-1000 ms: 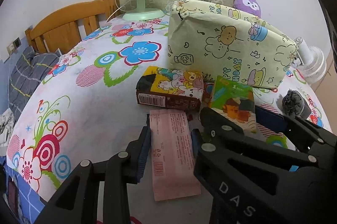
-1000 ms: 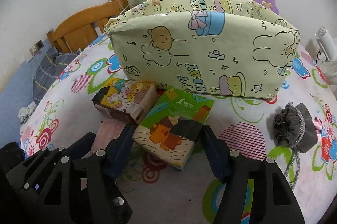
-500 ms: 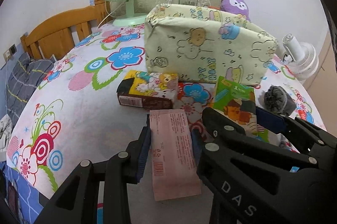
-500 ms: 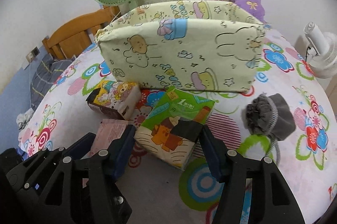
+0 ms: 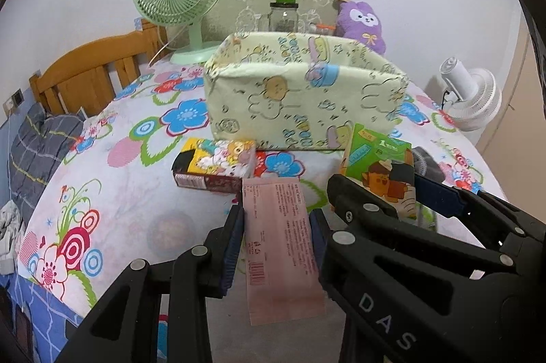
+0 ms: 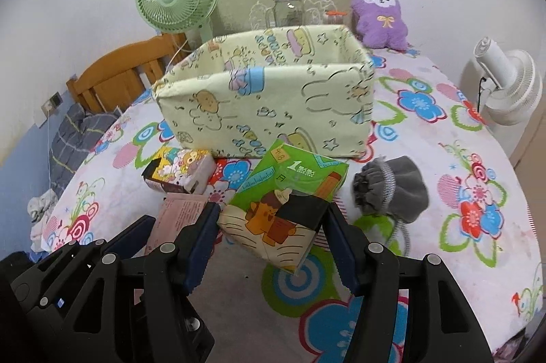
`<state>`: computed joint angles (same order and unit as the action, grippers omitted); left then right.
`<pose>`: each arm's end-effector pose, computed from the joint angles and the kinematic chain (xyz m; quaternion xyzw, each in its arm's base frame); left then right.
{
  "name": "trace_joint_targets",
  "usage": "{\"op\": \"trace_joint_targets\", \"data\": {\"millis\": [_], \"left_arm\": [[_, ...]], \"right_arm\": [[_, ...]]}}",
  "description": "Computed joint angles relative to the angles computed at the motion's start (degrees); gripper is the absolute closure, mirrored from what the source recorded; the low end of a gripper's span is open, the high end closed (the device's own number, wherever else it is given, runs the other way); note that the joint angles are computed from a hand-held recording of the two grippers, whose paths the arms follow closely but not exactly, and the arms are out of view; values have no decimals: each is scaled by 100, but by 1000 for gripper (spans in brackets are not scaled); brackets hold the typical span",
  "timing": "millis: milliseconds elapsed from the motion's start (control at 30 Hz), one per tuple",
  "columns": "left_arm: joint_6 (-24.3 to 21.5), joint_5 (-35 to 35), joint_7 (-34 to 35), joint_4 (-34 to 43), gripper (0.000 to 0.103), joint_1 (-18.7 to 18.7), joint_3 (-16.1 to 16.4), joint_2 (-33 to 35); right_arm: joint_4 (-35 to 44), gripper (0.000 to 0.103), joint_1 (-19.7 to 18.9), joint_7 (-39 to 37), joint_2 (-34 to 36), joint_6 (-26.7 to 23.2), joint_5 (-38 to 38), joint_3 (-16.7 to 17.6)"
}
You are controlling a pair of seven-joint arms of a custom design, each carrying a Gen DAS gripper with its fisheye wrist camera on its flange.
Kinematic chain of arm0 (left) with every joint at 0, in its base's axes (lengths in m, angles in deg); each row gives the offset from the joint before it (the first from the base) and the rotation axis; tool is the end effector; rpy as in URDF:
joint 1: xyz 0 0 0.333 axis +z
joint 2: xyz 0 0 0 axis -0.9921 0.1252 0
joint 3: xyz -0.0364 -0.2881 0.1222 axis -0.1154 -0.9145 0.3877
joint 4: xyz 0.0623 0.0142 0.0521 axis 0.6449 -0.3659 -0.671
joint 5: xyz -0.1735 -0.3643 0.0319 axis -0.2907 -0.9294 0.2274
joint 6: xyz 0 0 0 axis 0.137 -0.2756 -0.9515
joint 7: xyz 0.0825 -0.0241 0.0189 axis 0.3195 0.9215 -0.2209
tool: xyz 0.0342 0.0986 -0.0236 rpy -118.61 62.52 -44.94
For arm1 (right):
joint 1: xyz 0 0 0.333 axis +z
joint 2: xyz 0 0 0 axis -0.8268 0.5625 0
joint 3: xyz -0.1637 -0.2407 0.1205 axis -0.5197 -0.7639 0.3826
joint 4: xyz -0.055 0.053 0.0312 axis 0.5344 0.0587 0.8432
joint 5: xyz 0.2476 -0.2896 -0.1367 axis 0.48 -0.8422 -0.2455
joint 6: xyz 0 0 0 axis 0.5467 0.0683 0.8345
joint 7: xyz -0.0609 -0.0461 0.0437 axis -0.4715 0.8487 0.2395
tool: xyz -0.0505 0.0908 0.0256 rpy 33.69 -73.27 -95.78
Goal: Organize soft objects
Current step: 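Lift the pink packet and tissue pack and carry them over the box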
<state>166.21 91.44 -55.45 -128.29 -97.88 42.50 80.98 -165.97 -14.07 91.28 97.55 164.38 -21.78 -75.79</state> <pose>0.5823 -0.2581 0.3897 -0.6287 0.6738 -0.2930 0.2547 0.6049 0.4250 0.3890 -0.6771 0.6371 -0.1743 0.3243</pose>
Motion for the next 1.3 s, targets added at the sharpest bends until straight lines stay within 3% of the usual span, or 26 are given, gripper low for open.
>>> {"op": "trace_joint_targets", "data": {"millis": [233,600,1000,1300], "left_arm": [[22,221,-148,35,63,-54,-19,-133],[56,439,-231,68,63,-14,-145,-345],[178,543,-174,131,63,47,-265,-561],[320,229,266,260,63,128,-336,-589]], "right_arm": [[-261,38,170,413,-309,68,-408,-262],[-469,38,83,1176,-744,-37,-1309,-219],[-532,38,-296,2019,-1170,-369,-2354,206],[-356,38,-580,2142,-1290,-743,-2641,553]]}}
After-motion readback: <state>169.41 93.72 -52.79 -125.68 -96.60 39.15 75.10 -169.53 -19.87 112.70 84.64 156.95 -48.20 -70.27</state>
